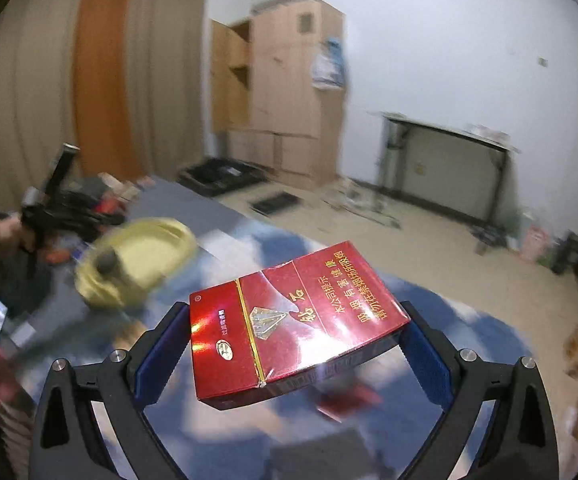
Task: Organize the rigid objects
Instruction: 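Carry both red boxes to the yellow tray and release them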
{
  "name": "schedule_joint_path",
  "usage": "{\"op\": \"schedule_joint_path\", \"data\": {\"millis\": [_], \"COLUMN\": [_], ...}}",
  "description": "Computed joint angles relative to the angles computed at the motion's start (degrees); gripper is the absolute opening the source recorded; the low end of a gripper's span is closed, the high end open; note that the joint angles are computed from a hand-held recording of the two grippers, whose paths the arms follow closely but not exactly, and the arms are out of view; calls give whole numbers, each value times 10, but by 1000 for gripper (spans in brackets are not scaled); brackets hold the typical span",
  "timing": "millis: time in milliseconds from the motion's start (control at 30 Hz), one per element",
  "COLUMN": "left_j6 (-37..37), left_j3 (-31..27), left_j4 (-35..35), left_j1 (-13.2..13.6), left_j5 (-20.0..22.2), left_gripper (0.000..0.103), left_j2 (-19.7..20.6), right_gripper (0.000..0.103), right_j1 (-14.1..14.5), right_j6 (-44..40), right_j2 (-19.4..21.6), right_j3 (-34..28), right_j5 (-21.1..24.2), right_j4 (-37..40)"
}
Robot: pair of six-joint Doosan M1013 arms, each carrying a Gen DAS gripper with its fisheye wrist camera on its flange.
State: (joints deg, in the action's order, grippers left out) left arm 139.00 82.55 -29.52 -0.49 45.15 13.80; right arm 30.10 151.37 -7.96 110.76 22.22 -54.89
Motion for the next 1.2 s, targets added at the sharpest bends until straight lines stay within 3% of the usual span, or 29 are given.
{"op": "schedule_joint_path", "data": {"millis": [133, 200, 400, 533, 700, 800, 867, 1000, 1100, 1167, 1200], "left_j6": [-43, -65, -132, -156, -172, -150, -158, -140, -144, -149, -143], "left_j3": [-35, -42, -61, -84, -118, -113, -127, -106, -102, -93, -89], "left_j4": [28, 47, 72, 91, 83, 76, 86, 103, 87, 94, 89], "left_j1": [20, 25, 29, 29, 30, 28, 26, 19, 23, 21, 19], "left_j5": [9, 10, 37, 61, 96, 93, 124, 94, 98, 81, 70], "left_gripper": [58, 58, 58, 58, 58, 58, 58, 59, 75, 94, 98], "left_j2": [27, 40, 93, 132, 167, 167, 176, 166, 161, 147, 141], "right_gripper": [100, 100, 100, 100, 100, 101, 101, 101, 103, 103, 103], "right_j1": [44, 56, 51, 44, 34, 36, 28, 25, 24, 25, 25], "right_j6": [-111, -133, -345, -421, -453, -459, -485, -509, -512, -501, -502], "right_j2": [93, 140, 273, 330, 370, 386, 403, 422, 425, 415, 404], "right_j3": [-99, -145, -274, -333, -380, -396, -418, -444, -450, -440, -428], "right_j5": [-6, 18, 78, 117, 151, 158, 174, 189, 190, 182, 170], "right_j4": [97, 115, 322, 392, 422, 417, 433, 441, 452, 451, 456]}}
